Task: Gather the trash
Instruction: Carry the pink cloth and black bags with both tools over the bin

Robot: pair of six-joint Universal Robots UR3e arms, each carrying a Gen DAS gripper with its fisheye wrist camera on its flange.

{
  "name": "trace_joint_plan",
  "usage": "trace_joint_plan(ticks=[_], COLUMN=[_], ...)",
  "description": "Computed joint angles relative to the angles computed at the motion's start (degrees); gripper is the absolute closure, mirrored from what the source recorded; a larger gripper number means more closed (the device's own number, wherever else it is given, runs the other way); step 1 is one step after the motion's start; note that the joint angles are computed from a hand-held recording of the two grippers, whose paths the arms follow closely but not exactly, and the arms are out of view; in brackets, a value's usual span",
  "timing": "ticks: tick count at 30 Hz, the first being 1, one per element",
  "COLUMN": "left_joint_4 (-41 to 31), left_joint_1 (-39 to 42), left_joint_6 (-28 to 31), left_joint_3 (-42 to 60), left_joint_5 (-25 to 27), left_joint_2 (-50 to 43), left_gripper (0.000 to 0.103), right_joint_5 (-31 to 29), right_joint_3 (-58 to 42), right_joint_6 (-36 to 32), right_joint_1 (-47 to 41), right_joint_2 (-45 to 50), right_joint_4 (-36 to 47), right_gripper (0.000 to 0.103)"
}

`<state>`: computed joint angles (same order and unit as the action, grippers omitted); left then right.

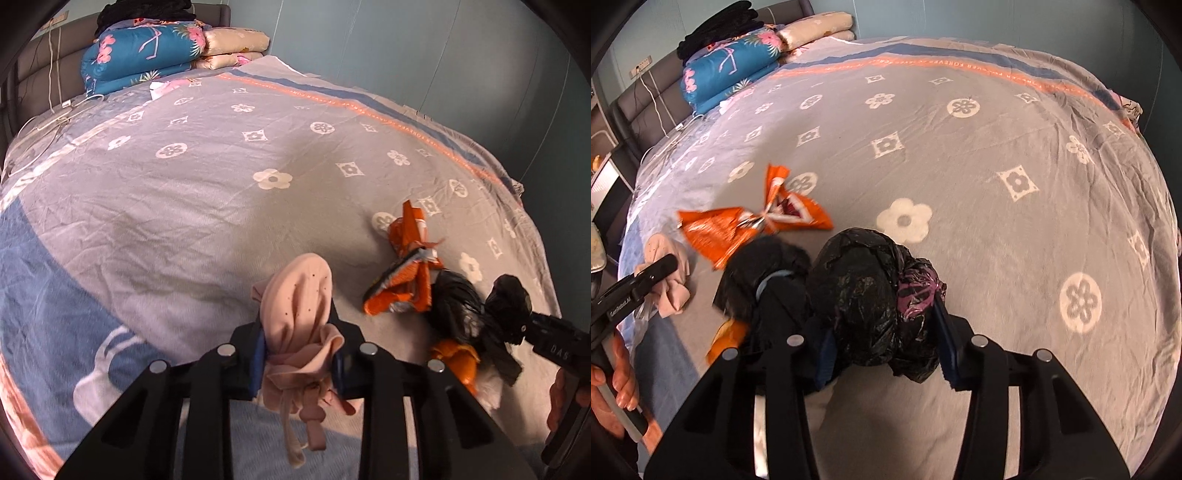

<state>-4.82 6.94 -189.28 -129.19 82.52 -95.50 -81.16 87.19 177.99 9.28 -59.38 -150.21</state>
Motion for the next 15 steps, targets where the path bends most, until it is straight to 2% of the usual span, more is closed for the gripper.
trace_joint_plan(ticks=[7, 15], left_joint_4=[-5.4, -18.7], left_joint_1=[1.8, 1.7], left_joint_6=[-1.4, -3.0], left_joint_3=[-5.9, -8.2], left_joint_5=[-2.0, -1.5], left_joint_2=[13.6, 33.0], left_gripper=[0.077, 0.077], right_joint_5=[0.9, 4.2], right_joint_3=[9.3, 17.7], right_joint_6=[0.1, -1.5], right_joint_1=[-1.0, -3.9], right_joint_2=[-9.5, -23.7], right_joint_4=[-2.5, -1.0], right_gripper=[0.06, 0.06])
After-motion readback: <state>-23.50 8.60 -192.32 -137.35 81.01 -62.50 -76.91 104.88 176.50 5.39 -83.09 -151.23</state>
